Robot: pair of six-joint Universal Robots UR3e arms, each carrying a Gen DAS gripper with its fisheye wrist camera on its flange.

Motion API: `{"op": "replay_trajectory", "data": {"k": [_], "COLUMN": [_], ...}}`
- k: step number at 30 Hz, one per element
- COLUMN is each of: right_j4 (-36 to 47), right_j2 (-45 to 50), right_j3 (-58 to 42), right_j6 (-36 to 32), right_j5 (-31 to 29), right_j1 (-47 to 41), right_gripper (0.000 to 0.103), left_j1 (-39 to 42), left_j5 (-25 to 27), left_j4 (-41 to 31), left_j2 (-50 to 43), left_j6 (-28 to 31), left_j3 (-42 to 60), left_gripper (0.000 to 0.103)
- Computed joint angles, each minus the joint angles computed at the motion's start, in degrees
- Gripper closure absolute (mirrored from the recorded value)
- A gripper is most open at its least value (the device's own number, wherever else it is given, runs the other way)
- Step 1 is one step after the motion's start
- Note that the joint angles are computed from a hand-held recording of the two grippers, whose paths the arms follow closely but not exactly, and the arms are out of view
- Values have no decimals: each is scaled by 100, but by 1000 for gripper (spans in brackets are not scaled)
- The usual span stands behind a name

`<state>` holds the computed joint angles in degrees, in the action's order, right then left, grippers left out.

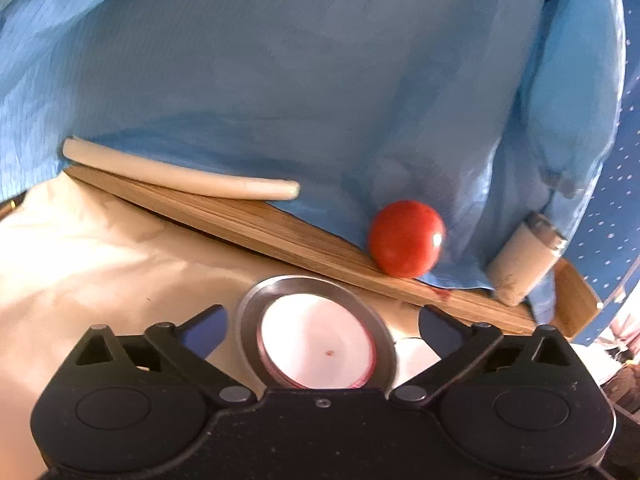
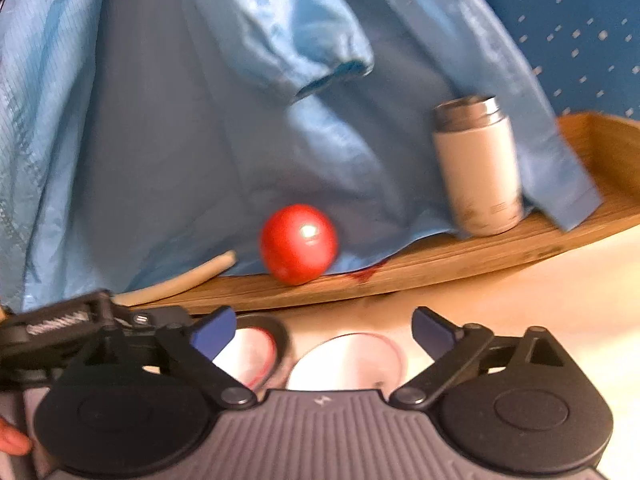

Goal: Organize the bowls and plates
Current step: 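Move both grippers to the second white red-rimmed enamel bowl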

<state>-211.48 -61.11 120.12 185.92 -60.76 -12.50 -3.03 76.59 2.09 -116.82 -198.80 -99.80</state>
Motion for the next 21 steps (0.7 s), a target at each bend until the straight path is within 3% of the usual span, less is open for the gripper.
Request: {"op": "replay_trajectory", "data": {"k": [10,16,21], "right_j4": [-203,172,416], "right_j2": [-60,-88,-141], "right_j3": [503,419,415], "right_j6": [-362,-526,-516], "right_j5": [94,-487,-641], "right_j1": [-750,-691,-779], "right_gripper": [0,0,0], "left_j1": [-443,-773,-1014], "left_j5": [-294,-358,-94], "left_j4": [-204,-382,-74], "left_j2": [73,-11,-277], "left_j6": [-214,-406,-1142], "left_j3": [-97,21,115], "left_gripper": [1,1,1]}}
